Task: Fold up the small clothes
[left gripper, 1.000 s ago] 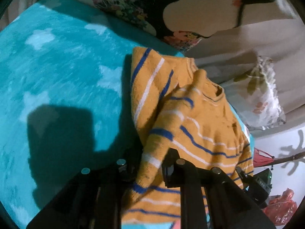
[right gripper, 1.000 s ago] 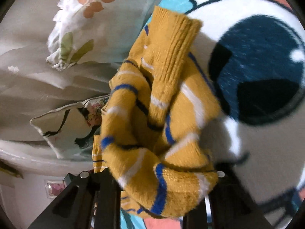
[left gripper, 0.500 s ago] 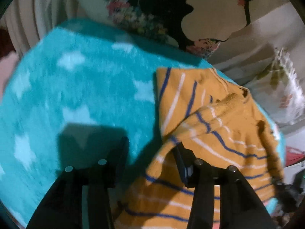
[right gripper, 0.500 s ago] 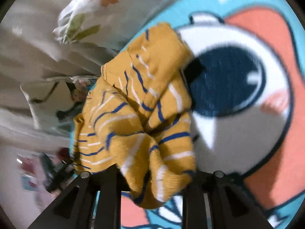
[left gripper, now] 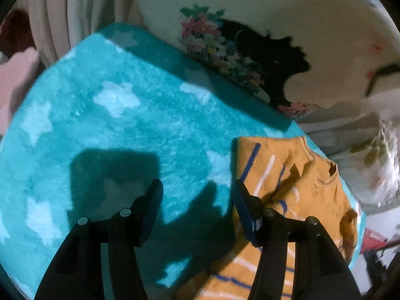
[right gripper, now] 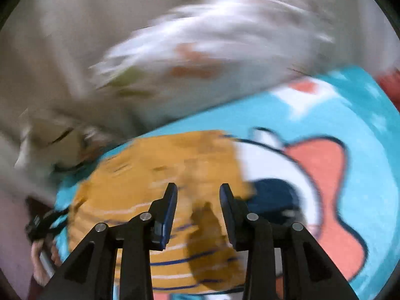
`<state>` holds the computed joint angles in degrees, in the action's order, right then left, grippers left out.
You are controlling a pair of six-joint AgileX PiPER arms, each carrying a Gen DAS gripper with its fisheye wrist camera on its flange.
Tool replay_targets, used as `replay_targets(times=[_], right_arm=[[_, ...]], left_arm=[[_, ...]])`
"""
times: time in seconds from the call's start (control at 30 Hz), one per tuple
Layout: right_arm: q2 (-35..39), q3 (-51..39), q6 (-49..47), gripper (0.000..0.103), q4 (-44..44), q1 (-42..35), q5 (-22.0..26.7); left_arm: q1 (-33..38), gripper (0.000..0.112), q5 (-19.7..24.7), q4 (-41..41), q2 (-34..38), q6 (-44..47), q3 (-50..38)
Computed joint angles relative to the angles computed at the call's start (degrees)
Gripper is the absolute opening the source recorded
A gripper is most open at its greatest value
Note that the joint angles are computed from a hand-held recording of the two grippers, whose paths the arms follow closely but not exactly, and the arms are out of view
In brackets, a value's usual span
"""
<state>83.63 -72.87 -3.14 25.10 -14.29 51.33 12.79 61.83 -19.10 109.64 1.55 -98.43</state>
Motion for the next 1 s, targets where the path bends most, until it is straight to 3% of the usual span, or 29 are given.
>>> replay_targets(times=[0.1,0.23,0.3,0.33,0.43,0.57,0.77,0.87,1.0], right_arm=[[5.37,-3.75,-8.0,0.051,6.7,5.34,3.84],[15.85,-10.18,-5.81,0.051,0.37,10.23,3.27],[21.35,-14.27,-2.68,0.049,-4.04,10.01,3.36],[23.76,-15.89,-3.19,0.043,-3.73,8.7,3.54],[27.47,-21.85,-3.43,0.041,-0.95,5.91,6.34],[26.06,-26.05,0.17,0.045,-7.14,8.08,8.08],[19.99,-24.81,-4.33,0.051,-2.91,9.04,10.67],[17.65,-22.44,-7.2,0.051,-0.65,9.98,11.93],[15.56,-19.26,-9.63,0.051,1.66,12.73,13.06]], left_arm=[[-0.41,0.057,-1.12,0.98,-4.24,2.3,3.88],[-0.56,0.058,-2.2,1.24,-10.62,2.83,10.44],[0.18,0.058,-2.39,0.86,-13.63,3.45,13.7],[0.18,0.058,-2.56,1.69,-14.46,2.93,14.59],[-0.26,0.058,-3.66,3.52,-17.2,1.37,17.52],[-1.69,0.06,-4.69,8.89,-22.98,-2.6,22.49],[-6.19,0.062,-5.16,17.28,-32.18,-11.32,29.7],[-9.92,0.072,-5.14,24.74,-35.65,-18.66,32.43],[-9.82,0.085,-7.34,26.22,-39.98,-21.45,35.44]])
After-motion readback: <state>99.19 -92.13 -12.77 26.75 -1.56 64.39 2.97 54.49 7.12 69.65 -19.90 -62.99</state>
